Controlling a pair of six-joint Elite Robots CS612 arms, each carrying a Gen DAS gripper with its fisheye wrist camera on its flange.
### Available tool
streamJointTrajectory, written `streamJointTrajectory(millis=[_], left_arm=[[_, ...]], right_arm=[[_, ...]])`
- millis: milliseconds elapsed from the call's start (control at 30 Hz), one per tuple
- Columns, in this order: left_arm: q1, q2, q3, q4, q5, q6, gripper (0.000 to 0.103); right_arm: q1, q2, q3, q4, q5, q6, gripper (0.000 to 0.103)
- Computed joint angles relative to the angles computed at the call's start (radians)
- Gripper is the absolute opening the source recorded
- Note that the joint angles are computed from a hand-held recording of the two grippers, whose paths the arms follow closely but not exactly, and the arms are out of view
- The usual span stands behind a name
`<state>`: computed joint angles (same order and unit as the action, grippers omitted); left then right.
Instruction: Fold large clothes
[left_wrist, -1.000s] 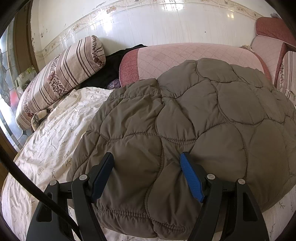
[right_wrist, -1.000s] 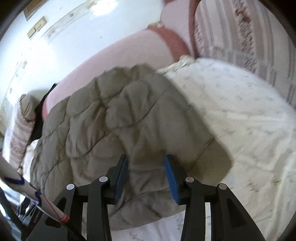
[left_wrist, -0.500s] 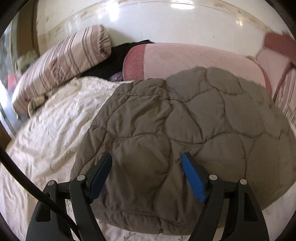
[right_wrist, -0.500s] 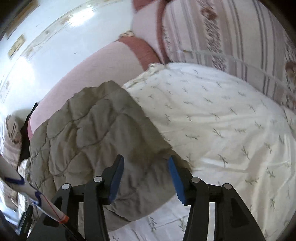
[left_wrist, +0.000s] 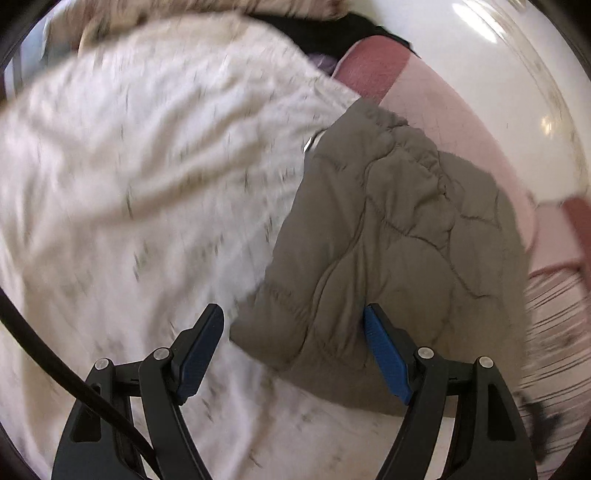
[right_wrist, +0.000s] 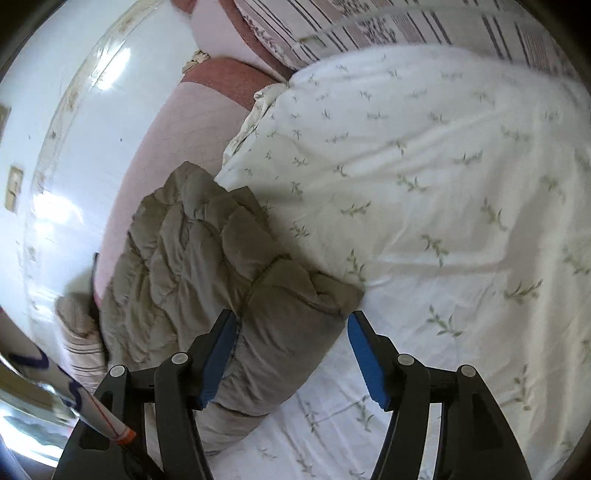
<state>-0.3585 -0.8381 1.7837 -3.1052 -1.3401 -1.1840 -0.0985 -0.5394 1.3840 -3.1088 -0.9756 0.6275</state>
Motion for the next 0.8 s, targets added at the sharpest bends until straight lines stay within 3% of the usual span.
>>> streamJointTrajectory(millis=[100, 400, 533, 567, 600, 700, 767, 800], left_arm=[[0.012, 0.014, 0.010, -0.072, -0.077, -0.051, 0.077], [0.035, 0.074, -0.005, -0.215, -0.180, -0.150, 0.083], [0.034, 0.087, -0.019, -0.235, -0.163, -0.159, 0.086], [0.031, 0.087, -0.026, -0.220, -0.150, -0.147, 0.086], [0.029, 0.088, -0.034, -0.205, -0.136, -0.136, 0.086], [0.014, 0.075, -0.051, -0.122, -0.063, -0.080, 0.065], [-0.006, 0.056, -0.062, -0.051, 0.022, -0.005, 0.049], [-0.015, 0.051, -0.070, -0.016, 0.062, 0.028, 0.047]], right_arm=[[-0.005, 0.010, -0.003, -0.022, 0.045, 0.030, 0.068], [-0.006, 0.046, -0.040, -0.045, 0.055, 0.104, 0.077], [-0.002, 0.077, -0.073, -0.067, 0.058, 0.157, 0.082], [-0.002, 0.085, -0.083, -0.076, 0.070, 0.169, 0.079], [-0.002, 0.092, -0.089, -0.088, 0.081, 0.177, 0.069], [0.004, 0.084, -0.090, -0.091, 0.071, 0.129, 0.039], [0.015, 0.059, -0.076, -0.067, 0.015, 0.038, 0.033], [0.027, 0.039, -0.063, -0.066, -0.042, -0.030, 0.031]])
